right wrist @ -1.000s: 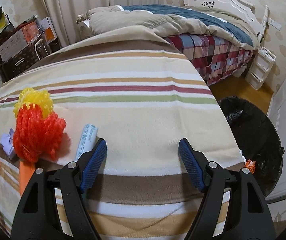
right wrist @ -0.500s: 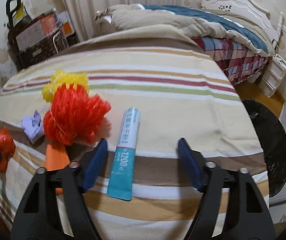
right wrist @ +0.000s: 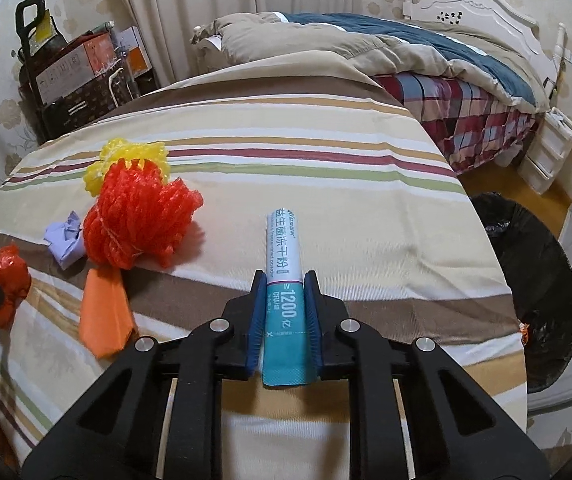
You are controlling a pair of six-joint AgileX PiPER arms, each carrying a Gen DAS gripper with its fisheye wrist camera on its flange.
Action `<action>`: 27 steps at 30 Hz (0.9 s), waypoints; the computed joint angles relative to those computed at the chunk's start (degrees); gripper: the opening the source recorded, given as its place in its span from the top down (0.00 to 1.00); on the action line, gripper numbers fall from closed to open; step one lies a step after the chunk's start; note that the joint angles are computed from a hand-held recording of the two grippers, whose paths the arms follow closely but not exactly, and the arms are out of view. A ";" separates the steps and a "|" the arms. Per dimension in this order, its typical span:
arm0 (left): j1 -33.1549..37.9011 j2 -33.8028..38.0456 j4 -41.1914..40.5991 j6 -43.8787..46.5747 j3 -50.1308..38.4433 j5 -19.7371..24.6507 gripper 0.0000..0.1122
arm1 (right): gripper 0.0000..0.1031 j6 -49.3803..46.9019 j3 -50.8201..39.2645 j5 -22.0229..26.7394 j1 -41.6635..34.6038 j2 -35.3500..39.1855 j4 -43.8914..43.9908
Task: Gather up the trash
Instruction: 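Carry red mesh bag and tube over the bin and open both tools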
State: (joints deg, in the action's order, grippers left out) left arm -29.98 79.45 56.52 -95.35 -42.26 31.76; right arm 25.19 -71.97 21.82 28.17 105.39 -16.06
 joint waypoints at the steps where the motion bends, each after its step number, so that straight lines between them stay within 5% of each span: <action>1: -0.39 -0.13 0.63 -0.72 0.08 0.27 0.67 | 0.82 -0.79 0.32 -0.14 -0.14 -0.28 0.75; 19: -16.15 -0.22 5.53 -8.54 -4.02 9.62 0.67 | 0.83 -14.75 14.55 -6.98 -3.70 -11.25 13.57; 27: -20.44 8.85 6.65 -4.74 -15.77 7.53 0.67 | 0.83 -22.90 19.64 -9.57 -11.09 -18.11 20.51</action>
